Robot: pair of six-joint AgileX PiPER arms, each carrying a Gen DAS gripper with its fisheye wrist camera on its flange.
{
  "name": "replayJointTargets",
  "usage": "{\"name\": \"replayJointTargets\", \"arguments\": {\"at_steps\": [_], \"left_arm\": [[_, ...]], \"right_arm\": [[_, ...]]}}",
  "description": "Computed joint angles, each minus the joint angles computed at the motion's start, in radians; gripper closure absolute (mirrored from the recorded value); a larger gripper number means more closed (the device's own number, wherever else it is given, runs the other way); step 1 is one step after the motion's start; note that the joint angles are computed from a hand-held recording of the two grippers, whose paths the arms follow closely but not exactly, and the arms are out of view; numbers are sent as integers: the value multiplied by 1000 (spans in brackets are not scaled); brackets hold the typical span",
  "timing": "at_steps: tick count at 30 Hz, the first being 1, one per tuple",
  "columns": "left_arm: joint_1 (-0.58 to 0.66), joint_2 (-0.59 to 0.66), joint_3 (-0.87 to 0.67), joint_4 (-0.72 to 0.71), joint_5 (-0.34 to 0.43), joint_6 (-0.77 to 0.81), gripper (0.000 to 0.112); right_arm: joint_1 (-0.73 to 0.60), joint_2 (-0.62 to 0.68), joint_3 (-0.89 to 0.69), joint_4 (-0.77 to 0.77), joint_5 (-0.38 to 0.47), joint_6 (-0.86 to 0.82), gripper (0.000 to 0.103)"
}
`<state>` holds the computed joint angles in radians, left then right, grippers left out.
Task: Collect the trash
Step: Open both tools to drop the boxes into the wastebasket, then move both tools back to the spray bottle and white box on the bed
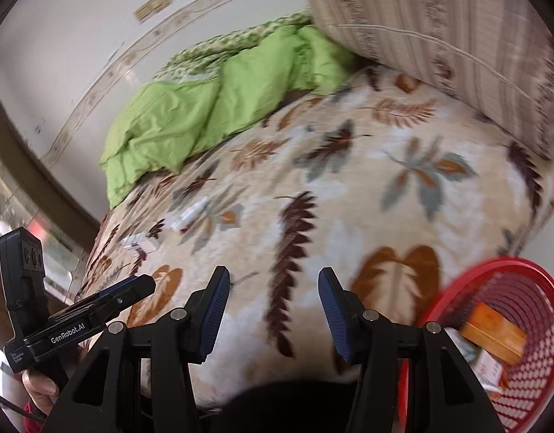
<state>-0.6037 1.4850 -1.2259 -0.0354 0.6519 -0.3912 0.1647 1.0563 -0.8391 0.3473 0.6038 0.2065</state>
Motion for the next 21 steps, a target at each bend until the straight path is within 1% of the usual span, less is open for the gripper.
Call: {"name": "replayJointTargets", "arguments": {"at_steps": [2, 4, 5, 7, 8, 9, 10, 13, 17, 19, 21], "left_arm": [[63, -20, 27, -26, -6, 16, 51], [155, -38, 55, -74, -12, 54, 51], [184, -42, 66, -87, -16, 64, 52], [259, -46, 84, -118, -25, 86, 51], [293, -47, 96, -88, -37, 51, 51], [300, -46, 104, -32, -48, -10, 51], [312, -46, 117, 26, -60, -74, 51], [358, -19, 153, 193, -96, -251, 51], [417, 23, 187, 242, -136, -314, 51], [446, 41, 186, 251, -136, -323, 51], [452, 43, 191, 303, -141, -382, 51]], "right_arm": [[84, 85, -61, -34, -33, 36, 49], [160, 177, -130, -71, -64, 80, 49], [178, 203, -147, -79, -74, 88, 49], [229, 302, -228, -106, -80, 107, 49], [242, 338, -260, -106, -80, 115, 49], [254, 388, -301, -80, -82, 104, 49], [261, 439, -349, -51, -74, 82, 49], [279, 565, -479, -31, -48, 88, 49], [299, 796, -752, -47, 47, 143, 49], [294, 908, -893, -32, 101, 165, 49], [288, 1031, -1059, -34, 162, 223, 49]]}}
